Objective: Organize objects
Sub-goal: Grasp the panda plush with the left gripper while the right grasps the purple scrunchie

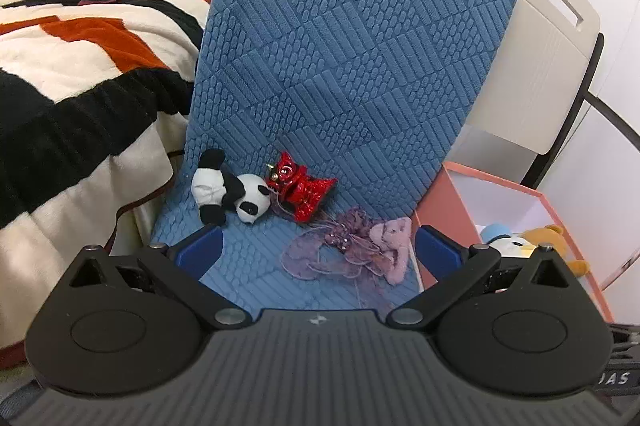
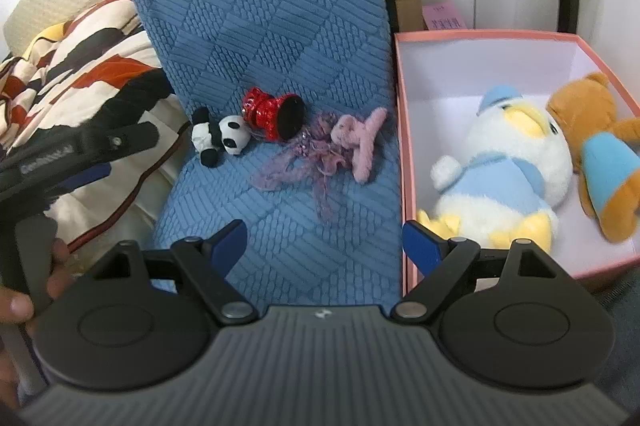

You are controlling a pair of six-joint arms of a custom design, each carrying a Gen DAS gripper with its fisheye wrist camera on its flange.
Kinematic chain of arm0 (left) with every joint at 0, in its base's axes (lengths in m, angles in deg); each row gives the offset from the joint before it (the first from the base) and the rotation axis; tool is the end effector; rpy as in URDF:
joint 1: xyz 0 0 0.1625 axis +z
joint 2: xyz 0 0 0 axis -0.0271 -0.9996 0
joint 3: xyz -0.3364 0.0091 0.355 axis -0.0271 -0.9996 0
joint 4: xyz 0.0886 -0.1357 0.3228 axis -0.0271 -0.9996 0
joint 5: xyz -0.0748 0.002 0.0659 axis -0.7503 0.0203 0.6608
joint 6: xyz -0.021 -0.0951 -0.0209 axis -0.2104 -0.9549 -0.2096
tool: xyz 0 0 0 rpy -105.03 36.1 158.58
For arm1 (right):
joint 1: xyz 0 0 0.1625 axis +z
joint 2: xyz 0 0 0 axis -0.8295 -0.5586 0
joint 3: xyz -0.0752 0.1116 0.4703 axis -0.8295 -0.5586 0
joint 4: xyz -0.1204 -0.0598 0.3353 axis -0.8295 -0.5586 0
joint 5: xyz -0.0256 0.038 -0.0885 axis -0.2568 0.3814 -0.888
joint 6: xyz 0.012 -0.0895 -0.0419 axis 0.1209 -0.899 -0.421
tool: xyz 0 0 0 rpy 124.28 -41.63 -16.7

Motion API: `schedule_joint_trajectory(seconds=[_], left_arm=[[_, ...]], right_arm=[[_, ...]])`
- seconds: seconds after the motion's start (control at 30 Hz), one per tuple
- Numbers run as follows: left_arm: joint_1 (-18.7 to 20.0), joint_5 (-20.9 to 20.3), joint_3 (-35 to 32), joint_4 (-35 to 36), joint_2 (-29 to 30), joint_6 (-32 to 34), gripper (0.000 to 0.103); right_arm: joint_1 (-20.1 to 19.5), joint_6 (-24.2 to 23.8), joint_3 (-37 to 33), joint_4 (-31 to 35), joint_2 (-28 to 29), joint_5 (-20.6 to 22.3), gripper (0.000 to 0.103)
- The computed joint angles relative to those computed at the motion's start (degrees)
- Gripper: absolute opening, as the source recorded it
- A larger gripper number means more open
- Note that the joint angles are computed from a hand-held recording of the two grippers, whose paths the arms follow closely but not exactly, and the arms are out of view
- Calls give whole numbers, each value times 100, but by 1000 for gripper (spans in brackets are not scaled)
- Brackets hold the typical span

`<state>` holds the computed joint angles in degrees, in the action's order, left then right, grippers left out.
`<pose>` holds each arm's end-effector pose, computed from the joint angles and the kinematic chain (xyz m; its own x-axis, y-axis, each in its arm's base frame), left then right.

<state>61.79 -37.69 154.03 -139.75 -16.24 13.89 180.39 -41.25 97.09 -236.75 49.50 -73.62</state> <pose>-0.1495 -0.6481 0.4302 -0.8786 0.0882 -0.4692 0.4149 0.6273 -0.6590 0.4607 -0.5729 0.0652 -0.8481 0.1534 0.5072 -0.2560 0.7194 -0.6457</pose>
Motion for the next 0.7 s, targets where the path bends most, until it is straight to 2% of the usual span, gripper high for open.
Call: schedule_joint_trajectory(seconds=[0.1, 0.2, 0.33, 0.4, 0.47, 0.6, 0.7], left_arm=[[68, 74, -33, -285, 141, 303, 103], [199, -76, -123, -348, 243, 384, 103], [253, 145, -249, -379, 385, 488, 103], [333, 71, -374, -280, 433, 447, 103], [435, -112, -530, -154, 478, 322, 103], [623, -389, -925, 126, 631, 35, 103], [706, -366, -1266, 469, 810, -22, 103]], right_arm=[[-67, -310, -42, -161, 58, 98, 86], [-155, -541, -80, -319, 105, 301, 86], [-239, -1106, -253, -761, 277, 518, 85], [-291, -1438, -398, -899, 380, 645, 77], [-319, -1674, -614, -845, 502, 629, 74], [-428, -2087, -877, -925, 692, 846, 69], [-527, -2330, -1054, -1005, 830, 938, 69]])
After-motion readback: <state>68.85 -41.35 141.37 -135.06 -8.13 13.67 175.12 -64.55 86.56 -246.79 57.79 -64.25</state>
